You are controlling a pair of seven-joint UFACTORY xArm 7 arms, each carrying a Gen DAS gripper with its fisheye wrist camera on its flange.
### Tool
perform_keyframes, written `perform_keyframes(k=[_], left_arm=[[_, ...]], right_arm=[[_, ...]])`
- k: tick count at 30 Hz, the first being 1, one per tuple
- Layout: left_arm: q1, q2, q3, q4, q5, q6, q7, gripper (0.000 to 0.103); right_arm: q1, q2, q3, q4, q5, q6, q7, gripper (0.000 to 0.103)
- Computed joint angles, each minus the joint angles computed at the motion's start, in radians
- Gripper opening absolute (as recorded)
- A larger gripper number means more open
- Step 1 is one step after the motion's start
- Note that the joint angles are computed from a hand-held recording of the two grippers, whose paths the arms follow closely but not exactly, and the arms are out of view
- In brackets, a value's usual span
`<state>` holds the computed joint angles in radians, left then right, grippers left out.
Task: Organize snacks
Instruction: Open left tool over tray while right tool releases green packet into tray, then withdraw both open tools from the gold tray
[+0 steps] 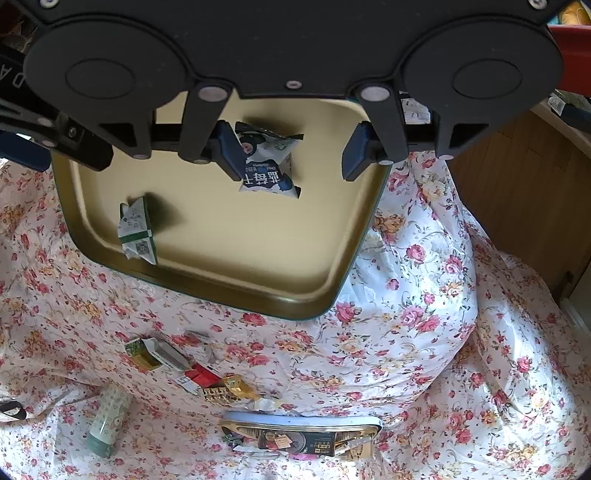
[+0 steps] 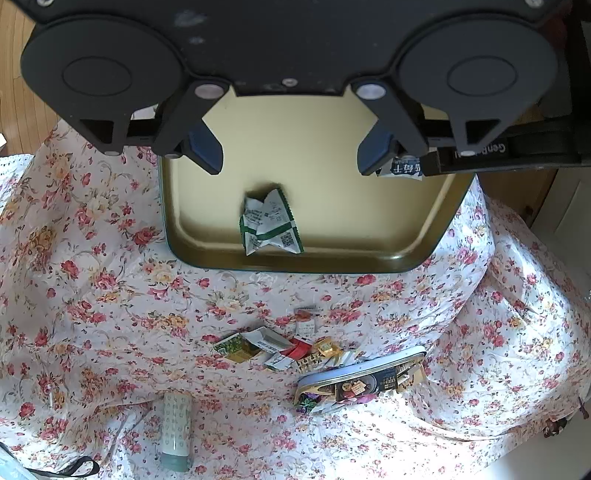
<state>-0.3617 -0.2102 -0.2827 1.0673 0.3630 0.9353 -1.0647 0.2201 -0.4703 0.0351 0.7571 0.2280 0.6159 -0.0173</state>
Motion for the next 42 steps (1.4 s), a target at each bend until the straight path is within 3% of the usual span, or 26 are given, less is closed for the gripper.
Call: perform_keyframes(k=[10,14,28,33,42], left_arm=[[0.001,-0.005,-0.003,-0.004,0.011,0.002,-0.005,0.064],[0.003,-0.012,-0.002,-0.011,0.013,-0.006,-0.006,0.064],[0.018,-0.022,-0.014,-0.013,0.067,-0.019,-0.034,0.064],[0.019,-0.022,-0.024,-0.008,0.110,-0.010,-0.050,0.065],[0.015,-0.004,-0.005,0.012,0.081,0.014,-0.010,0.065]], right_arm=[[-0.006,0.007,0.007,0.007,-0.020,0.015,0.006,0.088],[-0.010,0.008,0.018,0.005,-0.043,0.012,0.008,0.096],[-0.032,0.013,0.045,-0.013,-0.106,-0.030,0.127,0.096],[-0.022,0.026,0.039,0.002,-0.115,-0.017,0.117,0.096],[-0.004,0.039,0.030,0.019,-0.087,0.008,0.078,0.095]])
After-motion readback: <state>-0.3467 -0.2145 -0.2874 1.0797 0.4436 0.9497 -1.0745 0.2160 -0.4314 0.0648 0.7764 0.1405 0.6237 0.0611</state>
